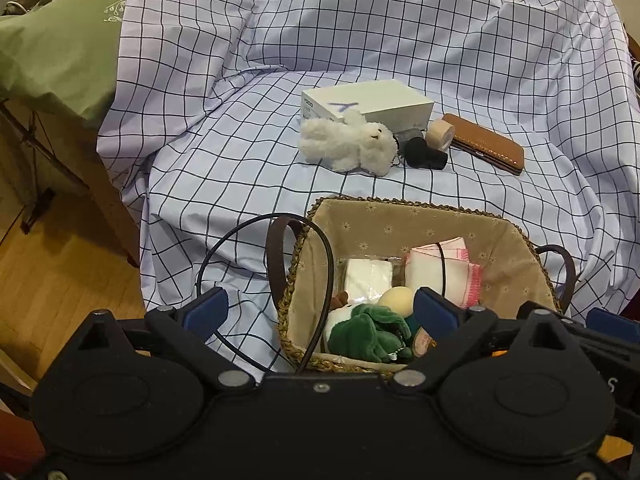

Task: Organize soft objects
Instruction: 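Lower both items into the basket and open both grippers, then raise both tools from the basket toward the white lamb and beige tape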

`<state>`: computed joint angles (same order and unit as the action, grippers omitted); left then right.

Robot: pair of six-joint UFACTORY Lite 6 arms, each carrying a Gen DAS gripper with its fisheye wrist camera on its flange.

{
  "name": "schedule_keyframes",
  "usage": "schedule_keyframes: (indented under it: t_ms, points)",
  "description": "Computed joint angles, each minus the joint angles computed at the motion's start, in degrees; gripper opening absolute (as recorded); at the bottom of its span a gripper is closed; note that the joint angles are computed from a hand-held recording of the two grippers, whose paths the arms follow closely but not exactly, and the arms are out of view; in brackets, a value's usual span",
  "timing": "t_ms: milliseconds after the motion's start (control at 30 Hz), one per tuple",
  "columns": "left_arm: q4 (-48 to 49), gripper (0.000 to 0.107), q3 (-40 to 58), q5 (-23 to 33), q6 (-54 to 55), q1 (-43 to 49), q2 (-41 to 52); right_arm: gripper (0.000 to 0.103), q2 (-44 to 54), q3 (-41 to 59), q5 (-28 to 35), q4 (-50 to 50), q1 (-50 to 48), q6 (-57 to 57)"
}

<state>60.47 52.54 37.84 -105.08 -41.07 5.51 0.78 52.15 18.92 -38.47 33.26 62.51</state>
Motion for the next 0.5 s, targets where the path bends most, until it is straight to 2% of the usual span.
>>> schedule_keyframes:
  t_ms: [500]
  points:
    - [2.8, 0.099, 0.7, 3.7, -1.9, -1.7, 0.9, 0.077, 0.9, -0.2, -1.0, 2.8, -0.6, -3.0]
